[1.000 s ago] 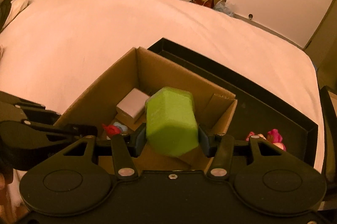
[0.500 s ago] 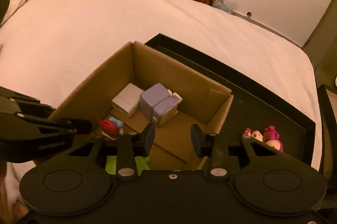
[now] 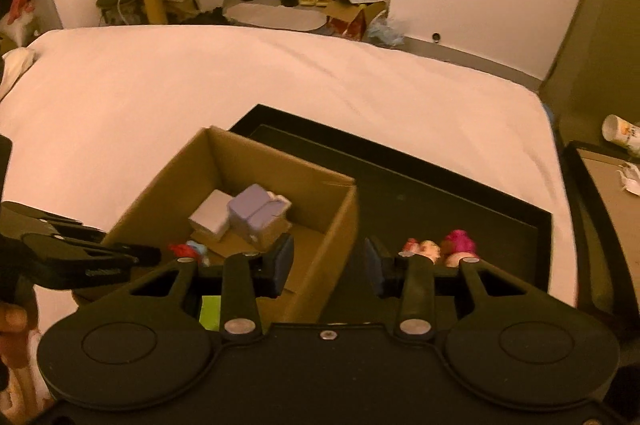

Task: Organize rigid objects
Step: 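Open the right gripper and move it toward the pink and brown figurines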

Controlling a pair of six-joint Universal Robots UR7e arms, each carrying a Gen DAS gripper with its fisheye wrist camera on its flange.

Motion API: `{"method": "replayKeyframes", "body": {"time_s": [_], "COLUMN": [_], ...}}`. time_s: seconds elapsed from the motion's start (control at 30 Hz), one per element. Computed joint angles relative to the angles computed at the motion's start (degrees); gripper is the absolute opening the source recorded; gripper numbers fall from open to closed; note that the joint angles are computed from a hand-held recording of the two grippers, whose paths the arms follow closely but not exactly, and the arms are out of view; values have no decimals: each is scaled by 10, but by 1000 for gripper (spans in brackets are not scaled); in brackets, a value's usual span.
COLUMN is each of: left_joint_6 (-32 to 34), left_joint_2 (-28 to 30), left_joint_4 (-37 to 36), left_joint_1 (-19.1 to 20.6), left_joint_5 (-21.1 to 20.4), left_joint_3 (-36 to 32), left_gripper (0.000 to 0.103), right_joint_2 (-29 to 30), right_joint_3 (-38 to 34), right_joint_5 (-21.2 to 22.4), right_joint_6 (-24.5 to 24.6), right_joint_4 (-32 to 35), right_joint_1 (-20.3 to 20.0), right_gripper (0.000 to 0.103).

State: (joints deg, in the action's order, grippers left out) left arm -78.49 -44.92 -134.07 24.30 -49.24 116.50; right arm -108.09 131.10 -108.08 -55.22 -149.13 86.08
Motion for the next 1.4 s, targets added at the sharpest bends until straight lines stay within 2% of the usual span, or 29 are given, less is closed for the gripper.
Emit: {"method": "replayKeyframes", "body": {"time_s": [0.2,0.53,1.13,1.4], "left_joint_6": [1,-2,-3,-4], "left_joint_2": [2,9,20,25], "left_joint_4": [17,39,70,81], "left_joint_1": [-3,-3,-2,0], "left_joint_5": [1,4,4,3], "left_joint_3": [-8,-19,-36,-44], "left_gripper": [14,12,12,12], "right_joint_2": [7,24,77,111], "right_joint_3": [-7,-5,-20,-33], "right_joint_5": [3,22,50,56], "right_joint_6": [-8,-13,-60,-62], "right_joint_4": [-20,-62,-149,-174], "right_joint_1": [-24,-75,-149,-161], "right_gripper": [41,49,46,45]}}
